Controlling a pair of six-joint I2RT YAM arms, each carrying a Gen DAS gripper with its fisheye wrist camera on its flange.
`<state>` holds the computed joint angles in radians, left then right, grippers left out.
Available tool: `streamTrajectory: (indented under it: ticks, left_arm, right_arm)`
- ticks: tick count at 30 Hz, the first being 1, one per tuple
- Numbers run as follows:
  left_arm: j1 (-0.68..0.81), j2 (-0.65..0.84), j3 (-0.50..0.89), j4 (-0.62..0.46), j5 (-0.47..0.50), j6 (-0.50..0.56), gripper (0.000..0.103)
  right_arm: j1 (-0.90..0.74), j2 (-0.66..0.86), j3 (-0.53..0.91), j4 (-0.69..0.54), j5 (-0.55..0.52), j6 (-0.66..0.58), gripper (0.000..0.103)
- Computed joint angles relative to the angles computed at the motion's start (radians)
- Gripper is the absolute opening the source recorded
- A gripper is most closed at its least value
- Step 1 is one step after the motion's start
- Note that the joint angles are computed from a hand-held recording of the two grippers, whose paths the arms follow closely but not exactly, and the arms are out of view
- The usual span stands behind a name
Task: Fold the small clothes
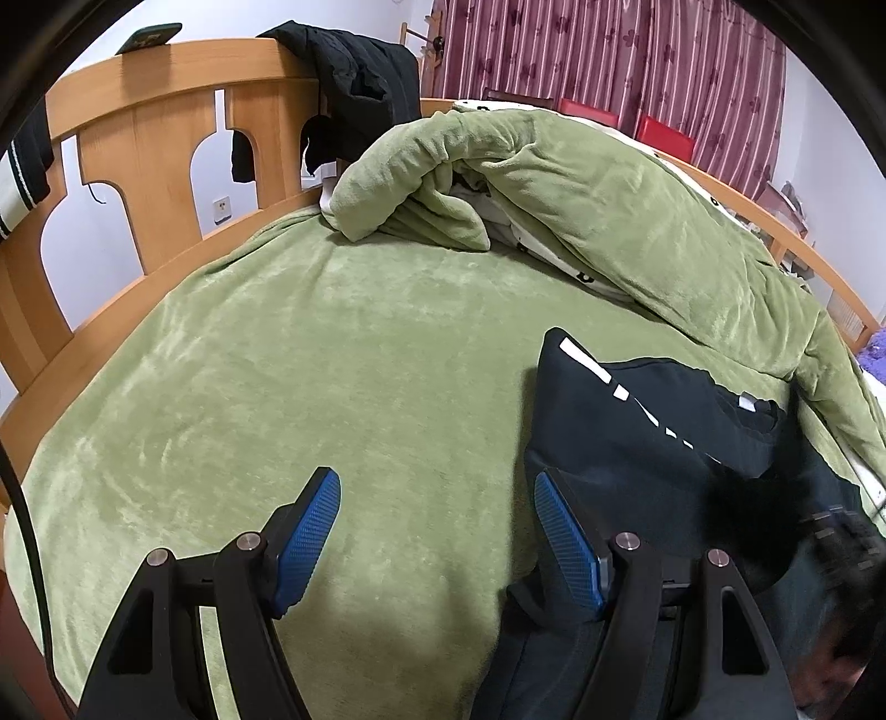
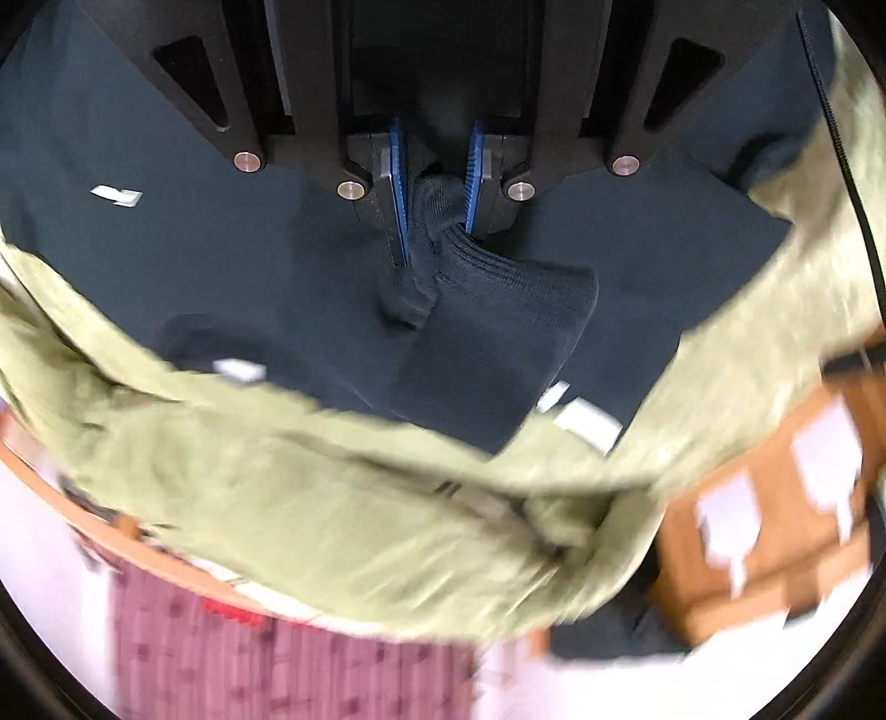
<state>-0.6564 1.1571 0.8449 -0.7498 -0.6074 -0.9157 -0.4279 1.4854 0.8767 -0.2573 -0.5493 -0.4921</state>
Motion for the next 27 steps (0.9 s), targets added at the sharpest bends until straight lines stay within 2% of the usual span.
streamTrajectory:
  ticks: [3,9,11,14,17,19,22,24,27]
  left_arm:
    - [-0.006,0.009,0.005,-0.001,0.008,-0.017,0.071]
    - [-0.040,0.038,0.025,0.004,-0.001,-0.036,0.071]
    - [-0.055,0.057,0.034,0.006,-0.008,-0.043,0.071]
    - [-0.073,0.084,0.048,0.004,-0.017,-0.044,0.071]
    - [-0.090,0.105,0.057,0.001,-0.025,-0.043,0.071]
    - [-0.095,0.111,0.060,-0.004,-0.029,-0.044,0.071]
    - [-0.091,0.114,0.058,-0.004,-0.028,-0.043,0.071]
    - [-0.082,0.113,0.054,0.003,-0.019,-0.040,0.071]
    - [-0.071,0.113,0.052,0.010,-0.004,-0.040,0.071]
  right_arm:
    - [-0.159,0.056,0.112,-0.090,-0.086,-0.009,0.017]
    - [-0.335,0.209,0.301,-0.236,-0.131,-0.044,0.017]
    - [-0.358,0.242,0.340,-0.278,-0.146,-0.041,0.017]
    - [-0.394,0.268,0.344,-0.277,-0.152,-0.048,0.017]
    - [-0.420,0.304,0.358,-0.287,-0.130,-0.065,0.026]
    - [-0.439,0.322,0.368,-0.278,-0.104,-0.074,0.028]
    - [-0.476,0.333,0.368,-0.231,-0.048,-0.081,0.040]
    - [-0.509,0.368,0.406,-0.240,-0.038,-0.089,0.040]
    - [-0.543,0.444,0.516,-0.328,-0.059,-0.067,0.042]
